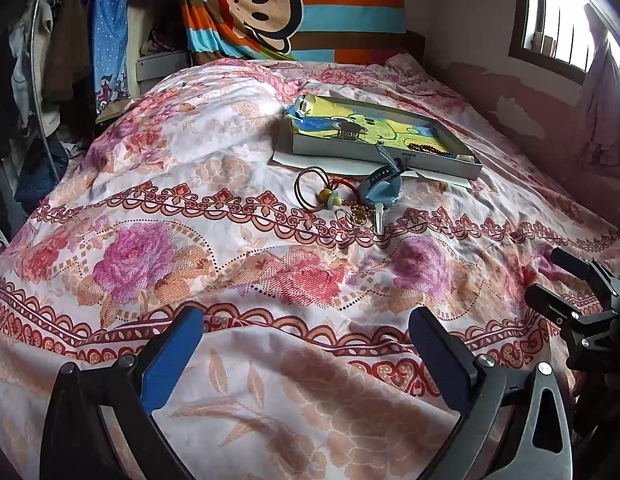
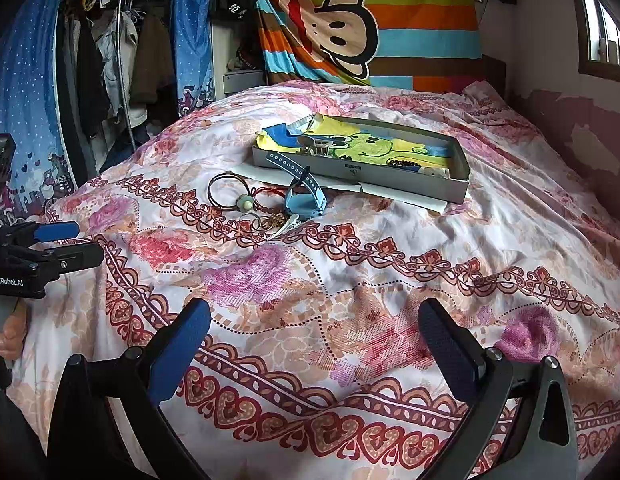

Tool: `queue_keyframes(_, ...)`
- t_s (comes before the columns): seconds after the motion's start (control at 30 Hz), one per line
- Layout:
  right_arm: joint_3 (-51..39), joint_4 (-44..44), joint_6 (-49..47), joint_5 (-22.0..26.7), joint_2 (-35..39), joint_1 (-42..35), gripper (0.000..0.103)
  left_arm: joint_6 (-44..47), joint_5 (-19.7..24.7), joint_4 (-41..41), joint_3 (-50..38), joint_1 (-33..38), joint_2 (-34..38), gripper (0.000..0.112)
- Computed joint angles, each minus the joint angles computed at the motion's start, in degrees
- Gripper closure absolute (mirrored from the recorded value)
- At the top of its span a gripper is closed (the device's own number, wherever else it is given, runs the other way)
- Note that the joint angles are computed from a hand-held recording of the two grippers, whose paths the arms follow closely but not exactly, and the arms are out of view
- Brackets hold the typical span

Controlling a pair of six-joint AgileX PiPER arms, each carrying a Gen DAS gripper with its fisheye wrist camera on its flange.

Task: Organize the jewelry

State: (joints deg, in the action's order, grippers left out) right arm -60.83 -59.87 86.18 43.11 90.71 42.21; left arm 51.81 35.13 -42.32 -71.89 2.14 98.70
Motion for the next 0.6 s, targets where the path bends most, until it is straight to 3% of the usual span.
queue_keyframes(0.6,-4.02,-1.79,-0.58,-0.77,2.57,-2.8,0.001,-3.85,-7.66,3.12,-5.96,-3.56,4.46,0.009)
